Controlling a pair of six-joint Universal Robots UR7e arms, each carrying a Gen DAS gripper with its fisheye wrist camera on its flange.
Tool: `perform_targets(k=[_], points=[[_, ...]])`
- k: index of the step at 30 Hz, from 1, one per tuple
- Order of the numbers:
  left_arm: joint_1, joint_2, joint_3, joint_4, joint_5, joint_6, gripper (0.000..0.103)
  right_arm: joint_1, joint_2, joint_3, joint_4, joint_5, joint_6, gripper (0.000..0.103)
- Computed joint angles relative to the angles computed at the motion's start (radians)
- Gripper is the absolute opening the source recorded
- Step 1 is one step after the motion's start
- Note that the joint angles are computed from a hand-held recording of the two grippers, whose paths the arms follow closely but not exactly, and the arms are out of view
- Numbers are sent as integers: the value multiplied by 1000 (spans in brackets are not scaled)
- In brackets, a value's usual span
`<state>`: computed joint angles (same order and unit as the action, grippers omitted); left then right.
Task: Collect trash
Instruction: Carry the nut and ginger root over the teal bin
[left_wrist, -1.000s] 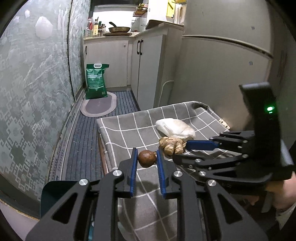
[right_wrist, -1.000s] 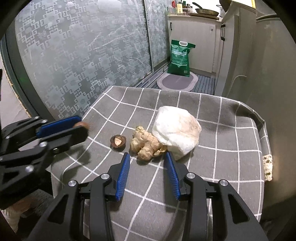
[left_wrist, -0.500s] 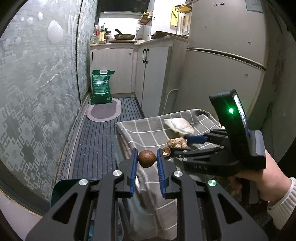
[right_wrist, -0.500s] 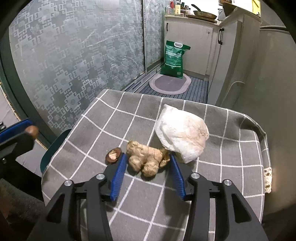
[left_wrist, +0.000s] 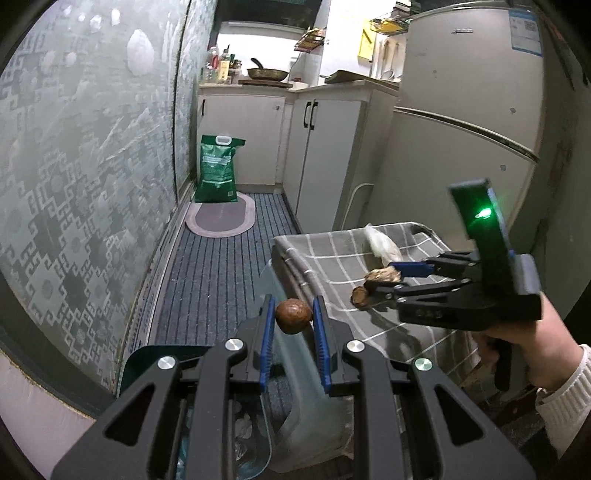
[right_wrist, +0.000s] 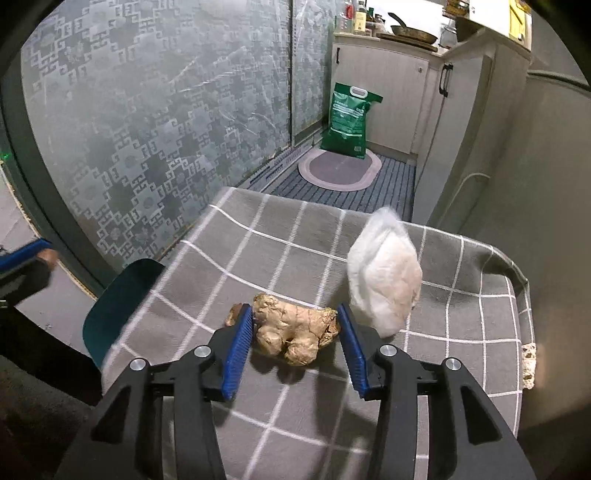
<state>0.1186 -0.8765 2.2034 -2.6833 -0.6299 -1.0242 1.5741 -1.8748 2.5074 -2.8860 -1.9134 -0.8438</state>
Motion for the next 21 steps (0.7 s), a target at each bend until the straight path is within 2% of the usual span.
perform_targets(k=[7,12,14,21], points=[[2,-52,48,61,-4,-74,22,66,-15,7,-41,-36,10,47],[5,-82,81,99,-16,-122,22,99,-31,-5,-26,-9,44,47],[11,-94,103,70,-31,-129,22,117,-36,0,-14,6,57,47],[31,-135,152,114,-53,-200,22,210,-17,4,-12,49,80,47]])
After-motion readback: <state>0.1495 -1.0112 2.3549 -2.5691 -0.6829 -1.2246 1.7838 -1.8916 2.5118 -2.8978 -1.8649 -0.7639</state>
